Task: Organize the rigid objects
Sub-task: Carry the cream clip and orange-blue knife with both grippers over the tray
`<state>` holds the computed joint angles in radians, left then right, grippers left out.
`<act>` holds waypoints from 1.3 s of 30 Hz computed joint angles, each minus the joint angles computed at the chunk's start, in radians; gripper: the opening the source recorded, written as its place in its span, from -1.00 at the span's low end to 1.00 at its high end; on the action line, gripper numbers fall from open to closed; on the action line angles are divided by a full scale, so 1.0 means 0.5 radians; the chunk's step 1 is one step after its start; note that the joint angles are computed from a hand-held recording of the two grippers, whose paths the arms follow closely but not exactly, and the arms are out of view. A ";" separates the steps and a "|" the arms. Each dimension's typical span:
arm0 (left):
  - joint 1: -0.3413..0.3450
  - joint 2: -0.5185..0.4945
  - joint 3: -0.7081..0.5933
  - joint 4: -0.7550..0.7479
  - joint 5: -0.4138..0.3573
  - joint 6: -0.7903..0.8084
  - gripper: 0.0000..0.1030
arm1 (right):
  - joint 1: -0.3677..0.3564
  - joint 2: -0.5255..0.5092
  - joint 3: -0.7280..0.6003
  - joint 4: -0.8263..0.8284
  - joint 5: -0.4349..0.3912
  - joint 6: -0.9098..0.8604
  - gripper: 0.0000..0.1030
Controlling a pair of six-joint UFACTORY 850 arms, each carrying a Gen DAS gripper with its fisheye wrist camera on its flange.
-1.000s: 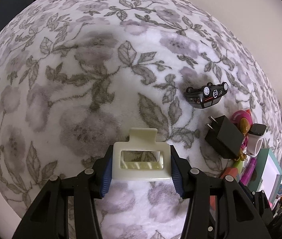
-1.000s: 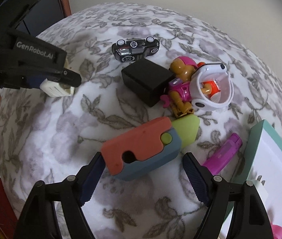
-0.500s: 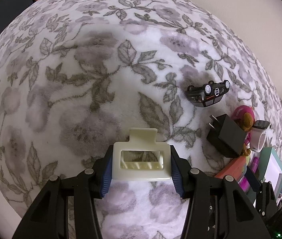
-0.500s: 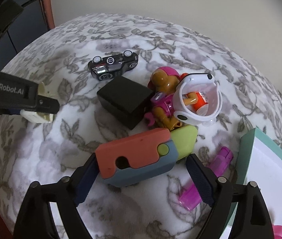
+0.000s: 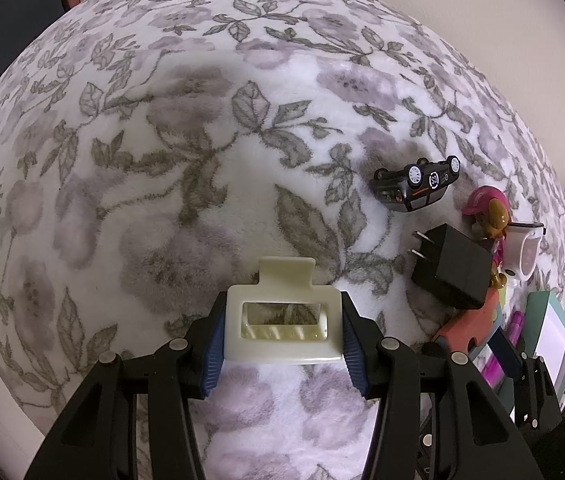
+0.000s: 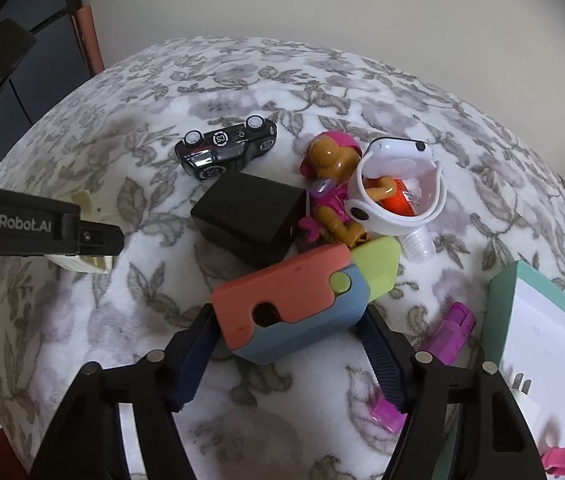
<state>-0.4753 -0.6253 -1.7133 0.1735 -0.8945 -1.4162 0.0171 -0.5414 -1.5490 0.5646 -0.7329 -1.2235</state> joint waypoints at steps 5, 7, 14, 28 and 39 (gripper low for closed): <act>0.001 0.004 0.004 0.000 0.010 0.009 0.01 | -0.014 -0.005 -0.016 0.019 -0.057 -0.001 0.42; 0.001 0.004 -0.004 0.000 0.011 0.019 0.01 | -0.027 -0.012 -0.033 0.042 -0.088 0.017 0.42; -0.009 0.025 -0.029 0.032 0.021 0.022 0.01 | -0.078 -0.017 -0.096 0.102 -0.184 0.072 0.42; -0.158 -0.056 -0.408 0.328 -0.116 -0.005 0.01 | -0.254 0.118 -0.149 0.349 -0.200 0.074 0.42; -0.286 -0.578 -1.310 0.262 -0.432 0.311 0.01 | -0.415 -0.018 -0.397 0.154 -0.174 0.427 0.42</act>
<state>-0.6181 -0.9143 -2.3681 0.3045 -1.1106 -1.2608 -0.1904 -0.5503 -1.7474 0.6418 -0.8198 -1.0099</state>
